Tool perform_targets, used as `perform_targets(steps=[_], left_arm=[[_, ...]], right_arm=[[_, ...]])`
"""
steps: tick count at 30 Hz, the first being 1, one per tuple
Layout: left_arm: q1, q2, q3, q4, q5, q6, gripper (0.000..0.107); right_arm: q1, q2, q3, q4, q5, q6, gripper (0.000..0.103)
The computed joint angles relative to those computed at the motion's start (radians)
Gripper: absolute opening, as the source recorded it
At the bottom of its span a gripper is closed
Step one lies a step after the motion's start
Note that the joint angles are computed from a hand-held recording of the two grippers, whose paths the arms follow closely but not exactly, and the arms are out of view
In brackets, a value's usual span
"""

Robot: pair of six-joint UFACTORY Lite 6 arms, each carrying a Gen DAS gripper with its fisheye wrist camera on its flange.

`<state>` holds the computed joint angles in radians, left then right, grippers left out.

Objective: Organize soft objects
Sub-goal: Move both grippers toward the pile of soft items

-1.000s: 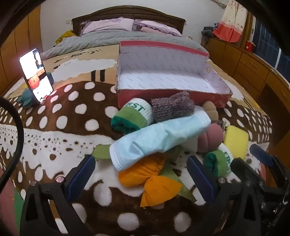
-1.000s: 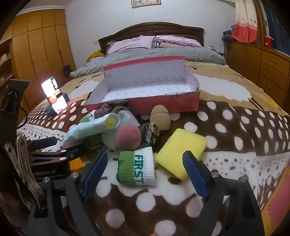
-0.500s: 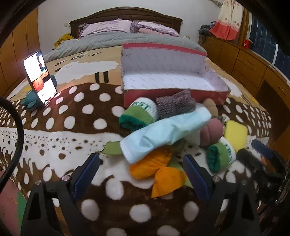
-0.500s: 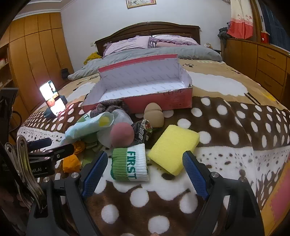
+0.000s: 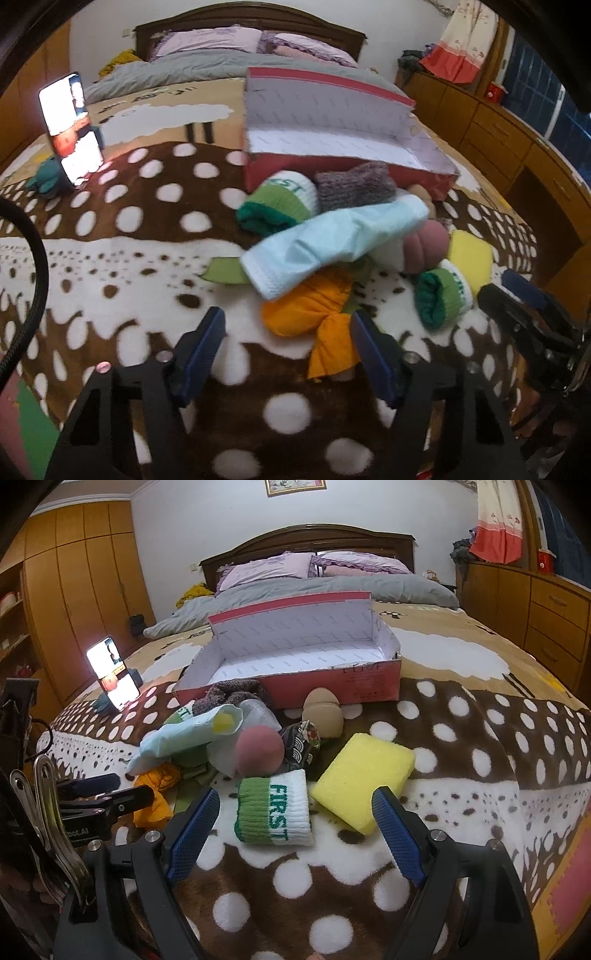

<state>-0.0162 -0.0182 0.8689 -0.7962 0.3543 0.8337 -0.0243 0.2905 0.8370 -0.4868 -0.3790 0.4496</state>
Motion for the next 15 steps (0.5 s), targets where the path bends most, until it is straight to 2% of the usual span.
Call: perform_targets(steps=[6, 9, 15], left_arm=[[-0.047, 0.054, 0.035, -0.102, -0.031, 0.071, 0.065], [-0.057, 0.09, 0.061, -0.066, -0.043, 0.023, 0.054], [-0.003, 0.081, 0.055, -0.153, 0.023, 0.12, 0.047]], right_arm=[[-0.006, 0.01, 0.006, -0.026, -0.001, 0.026, 0.087], [-0.006, 0.012, 0.006, -0.027, -0.003, 0.024, 0.087], [0.0, 0.012, 0.008, -0.034, 0.001, 0.032, 0.087]])
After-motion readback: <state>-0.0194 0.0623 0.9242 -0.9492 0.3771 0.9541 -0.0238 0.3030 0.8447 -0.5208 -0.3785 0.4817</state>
